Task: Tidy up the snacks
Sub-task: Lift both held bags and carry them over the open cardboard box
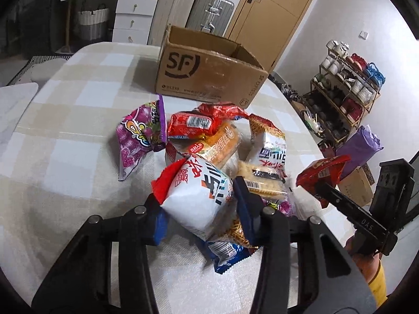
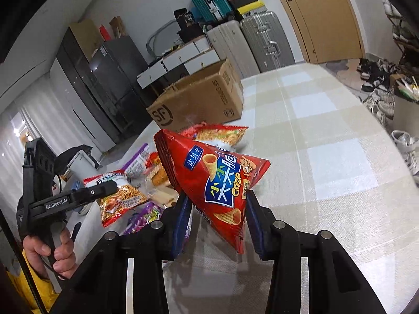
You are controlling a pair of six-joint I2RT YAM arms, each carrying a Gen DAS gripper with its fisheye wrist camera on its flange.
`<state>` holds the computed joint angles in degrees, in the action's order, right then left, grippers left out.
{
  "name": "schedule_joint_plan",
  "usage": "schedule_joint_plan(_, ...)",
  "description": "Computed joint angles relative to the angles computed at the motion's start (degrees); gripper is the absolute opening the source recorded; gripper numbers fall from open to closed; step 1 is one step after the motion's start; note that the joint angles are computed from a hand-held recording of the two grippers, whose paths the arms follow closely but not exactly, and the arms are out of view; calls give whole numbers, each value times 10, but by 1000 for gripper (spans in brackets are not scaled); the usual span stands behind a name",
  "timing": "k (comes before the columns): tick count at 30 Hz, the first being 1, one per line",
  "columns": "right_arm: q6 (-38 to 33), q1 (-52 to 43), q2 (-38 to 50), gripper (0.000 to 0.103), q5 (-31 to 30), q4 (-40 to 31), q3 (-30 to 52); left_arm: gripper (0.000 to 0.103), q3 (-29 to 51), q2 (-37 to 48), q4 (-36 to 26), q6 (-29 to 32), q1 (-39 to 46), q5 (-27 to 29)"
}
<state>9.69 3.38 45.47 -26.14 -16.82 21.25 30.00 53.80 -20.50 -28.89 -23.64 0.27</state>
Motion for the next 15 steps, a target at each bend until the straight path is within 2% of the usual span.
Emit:
schedule_joint_plan(10, 16, 27, -97, 41, 31, -87, 31, 41, -5, -103, -61, 9, -7, -6)
schedule_joint_plan(15, 35, 65, -126, 41, 54, -117, 54, 41, 7, -157, -106, 1, -36, -27)
